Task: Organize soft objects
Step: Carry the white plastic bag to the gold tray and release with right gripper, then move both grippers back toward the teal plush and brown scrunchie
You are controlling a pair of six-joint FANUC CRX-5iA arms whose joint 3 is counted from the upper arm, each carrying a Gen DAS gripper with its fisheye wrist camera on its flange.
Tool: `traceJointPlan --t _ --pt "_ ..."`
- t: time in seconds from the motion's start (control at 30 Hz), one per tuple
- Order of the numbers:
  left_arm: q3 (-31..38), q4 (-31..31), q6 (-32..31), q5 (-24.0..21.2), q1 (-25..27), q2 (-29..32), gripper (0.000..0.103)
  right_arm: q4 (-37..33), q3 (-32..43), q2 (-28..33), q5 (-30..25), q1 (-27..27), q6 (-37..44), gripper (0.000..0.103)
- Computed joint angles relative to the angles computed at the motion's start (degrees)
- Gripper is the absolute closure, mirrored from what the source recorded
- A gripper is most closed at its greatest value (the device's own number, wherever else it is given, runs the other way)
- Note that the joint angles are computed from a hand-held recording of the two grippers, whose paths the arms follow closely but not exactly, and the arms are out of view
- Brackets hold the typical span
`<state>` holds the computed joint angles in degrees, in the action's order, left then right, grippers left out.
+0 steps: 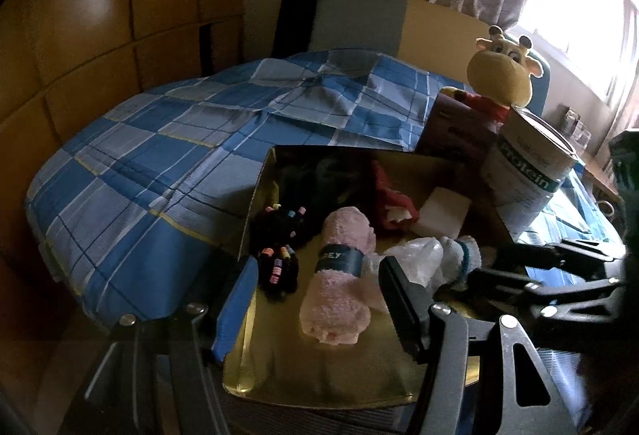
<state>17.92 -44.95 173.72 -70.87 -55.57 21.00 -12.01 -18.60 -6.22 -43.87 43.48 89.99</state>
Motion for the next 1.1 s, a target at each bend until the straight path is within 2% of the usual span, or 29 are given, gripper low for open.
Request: traceJointPlan --t 0.27,0.43,0.93,1.1 --pt "1.85 -0.52 -2.60 0.16 -0.62 0.98 0.039 2.82 -4.13 -5.70 2.31 -3.44 -3.71 0.043" --pt "3.62 -0.43 -5.02 0.64 -1.00 2.09 0.039 5.25 -6.78 -9.44 3.54 -7.60 -6.92 0.043" --pt "13.37 0.82 -16.47 1.97 -2.29 8.30 0.039 11.08 -13.70 -16.43 8.76 -28.15 -21.53 0.043" --pt "17.91 2.27 -21.39 3.03 -2.54 11.22 0.039 15.87 -16.97 -16.71 12.84 -34.88 -30.46 0.043"
